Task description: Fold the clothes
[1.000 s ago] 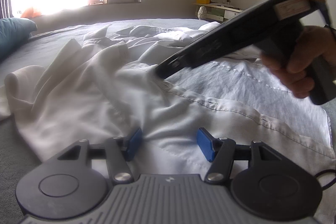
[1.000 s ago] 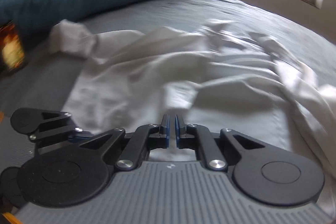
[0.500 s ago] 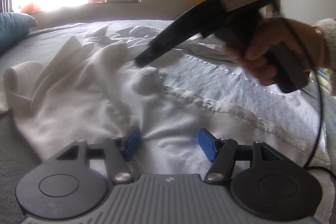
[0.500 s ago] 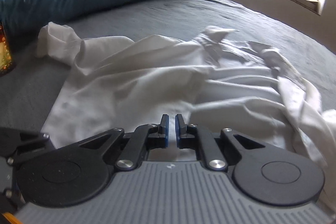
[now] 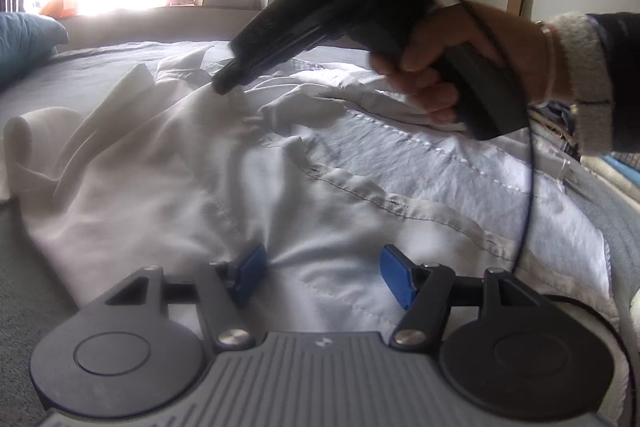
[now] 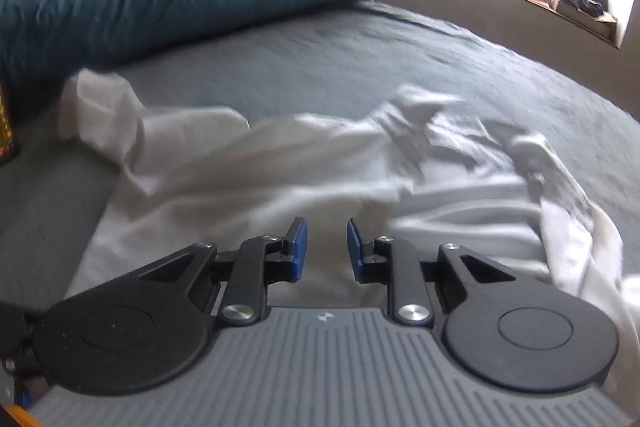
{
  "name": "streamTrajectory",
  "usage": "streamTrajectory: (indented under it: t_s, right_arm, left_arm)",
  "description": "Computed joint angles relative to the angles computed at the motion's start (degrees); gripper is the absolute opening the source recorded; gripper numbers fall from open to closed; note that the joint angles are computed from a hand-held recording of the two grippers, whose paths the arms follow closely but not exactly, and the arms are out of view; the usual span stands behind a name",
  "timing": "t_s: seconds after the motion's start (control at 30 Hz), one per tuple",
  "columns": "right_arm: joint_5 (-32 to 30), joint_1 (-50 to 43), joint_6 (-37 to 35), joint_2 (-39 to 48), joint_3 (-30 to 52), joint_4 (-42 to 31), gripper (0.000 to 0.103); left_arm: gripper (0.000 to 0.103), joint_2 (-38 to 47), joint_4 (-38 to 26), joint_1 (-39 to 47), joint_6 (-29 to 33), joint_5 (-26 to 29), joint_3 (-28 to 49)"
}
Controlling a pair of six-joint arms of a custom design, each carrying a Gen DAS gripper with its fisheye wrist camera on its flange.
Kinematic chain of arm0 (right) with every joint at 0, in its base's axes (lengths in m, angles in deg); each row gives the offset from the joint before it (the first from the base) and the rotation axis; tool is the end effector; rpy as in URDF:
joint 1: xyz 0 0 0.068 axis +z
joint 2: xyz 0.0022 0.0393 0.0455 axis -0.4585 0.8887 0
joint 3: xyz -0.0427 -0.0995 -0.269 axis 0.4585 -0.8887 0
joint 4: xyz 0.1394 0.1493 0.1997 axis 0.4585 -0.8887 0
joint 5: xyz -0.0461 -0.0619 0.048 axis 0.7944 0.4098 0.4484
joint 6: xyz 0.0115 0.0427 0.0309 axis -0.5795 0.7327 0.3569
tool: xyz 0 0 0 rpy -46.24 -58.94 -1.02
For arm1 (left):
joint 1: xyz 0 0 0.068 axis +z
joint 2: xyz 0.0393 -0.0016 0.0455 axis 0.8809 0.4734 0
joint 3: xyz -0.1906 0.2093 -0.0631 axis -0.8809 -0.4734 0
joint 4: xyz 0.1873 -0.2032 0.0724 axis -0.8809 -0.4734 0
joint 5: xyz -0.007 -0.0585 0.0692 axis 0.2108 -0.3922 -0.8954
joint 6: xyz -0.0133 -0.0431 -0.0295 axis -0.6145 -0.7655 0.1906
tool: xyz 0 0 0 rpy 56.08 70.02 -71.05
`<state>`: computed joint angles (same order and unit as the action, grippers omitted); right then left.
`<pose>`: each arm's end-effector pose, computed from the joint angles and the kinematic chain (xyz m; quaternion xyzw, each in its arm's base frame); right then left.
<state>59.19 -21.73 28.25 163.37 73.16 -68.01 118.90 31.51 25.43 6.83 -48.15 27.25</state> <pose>0.3020 0.0339 0.1295 -0.1455 0.8989 0.0436 0.4111 0.1971 -0.1574 0.0548 0.3322 0.8097 -0.2678 0.4029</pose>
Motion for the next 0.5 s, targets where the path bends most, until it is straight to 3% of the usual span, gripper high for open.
streamTrajectory:
  t_s: [0.13,0.17,0.23,0.37,0.5]
  right_arm:
    - [5.7,0.0,1.5,10.4,8.4,-6.4,0.023]
    - [4.3,-1.2,2.3,11.3,9.3,-7.6,0.024]
    - [1.2,-3.3,3.9,9.8,10.4,-9.4,0.025]
    - [0.6,-5.2,3.7,5.1,11.7,-10.3,0.026]
    - [2.2,-6.4,3.6,7.0,17.6,-14.1,0.026]
  left_arm:
    - [0.065,0.5,0.9,0.7,-1.0,1.3,-0.2]
    - [0.065,0.7,1.4,0.8,-1.1,1.6,-0.3]
    - [0.065,1.2,2.3,1.3,-1.4,2.2,-0.4]
    - [0.065,2.1,3.6,1.8,-2.0,3.3,-0.4]
    - [0.065,2.8,4.5,2.4,-2.4,4.2,-0.5]
